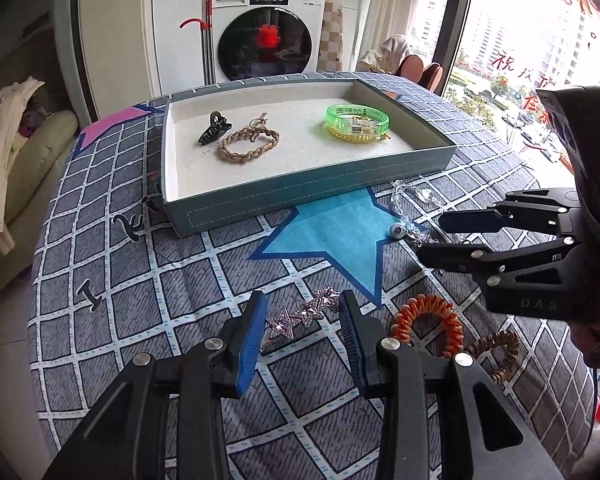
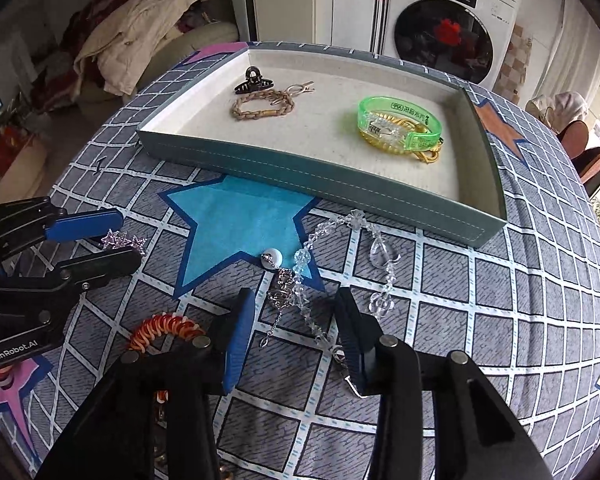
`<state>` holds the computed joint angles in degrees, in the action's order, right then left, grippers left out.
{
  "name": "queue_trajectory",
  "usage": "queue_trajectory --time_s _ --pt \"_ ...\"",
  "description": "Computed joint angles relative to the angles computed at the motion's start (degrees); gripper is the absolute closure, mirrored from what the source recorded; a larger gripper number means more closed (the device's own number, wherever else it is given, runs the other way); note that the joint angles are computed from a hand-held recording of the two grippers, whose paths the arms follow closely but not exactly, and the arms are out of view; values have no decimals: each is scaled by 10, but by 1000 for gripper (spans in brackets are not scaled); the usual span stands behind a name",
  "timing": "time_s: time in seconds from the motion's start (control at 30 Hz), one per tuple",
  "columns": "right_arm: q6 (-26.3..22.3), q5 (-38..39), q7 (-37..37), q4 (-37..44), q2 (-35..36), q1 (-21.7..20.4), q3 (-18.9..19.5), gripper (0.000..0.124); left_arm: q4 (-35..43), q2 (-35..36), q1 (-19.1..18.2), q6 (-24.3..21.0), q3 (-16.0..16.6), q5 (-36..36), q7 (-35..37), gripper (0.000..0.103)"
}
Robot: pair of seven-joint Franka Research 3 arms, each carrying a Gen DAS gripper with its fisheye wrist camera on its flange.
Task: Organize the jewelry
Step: 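Grasp the star hair clip with the left tool while the right tool grasps the crystal chain, then carry the star clip and crystal chain into the tray and open both tools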
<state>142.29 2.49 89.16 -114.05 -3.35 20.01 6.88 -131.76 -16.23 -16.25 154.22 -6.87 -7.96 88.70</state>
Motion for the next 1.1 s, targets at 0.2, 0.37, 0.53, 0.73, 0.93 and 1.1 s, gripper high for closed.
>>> queue_trajectory --time_s 0.2,0.37,0.53,0.73,0.93,1.1 --pt "-21 4 -37 -25 -26 -8 -6 83 -4 -4 -2 4 2 -5 -1 46" --pt "-24 -7 -42 -27 -27 -9 0 89 -7 -6 -1 1 -1 -2 -10 46" --pt "-36 -27 -8 -23 -29 -11 5 112 -11 -12 -3 1 0 0 -14 46" --pt "-21 3 16 -34 -46 -13 -1 116 -9 -16 -5 7 4 -4 -18 46" --pt "-9 34 10 -30 -61 -18 -6 116 -2 -15 -2 12 6 -5 -27 46" --pt "2 67 4 -12 -61 -21 -9 116 9 -13 9 12 0 13 -49 46"
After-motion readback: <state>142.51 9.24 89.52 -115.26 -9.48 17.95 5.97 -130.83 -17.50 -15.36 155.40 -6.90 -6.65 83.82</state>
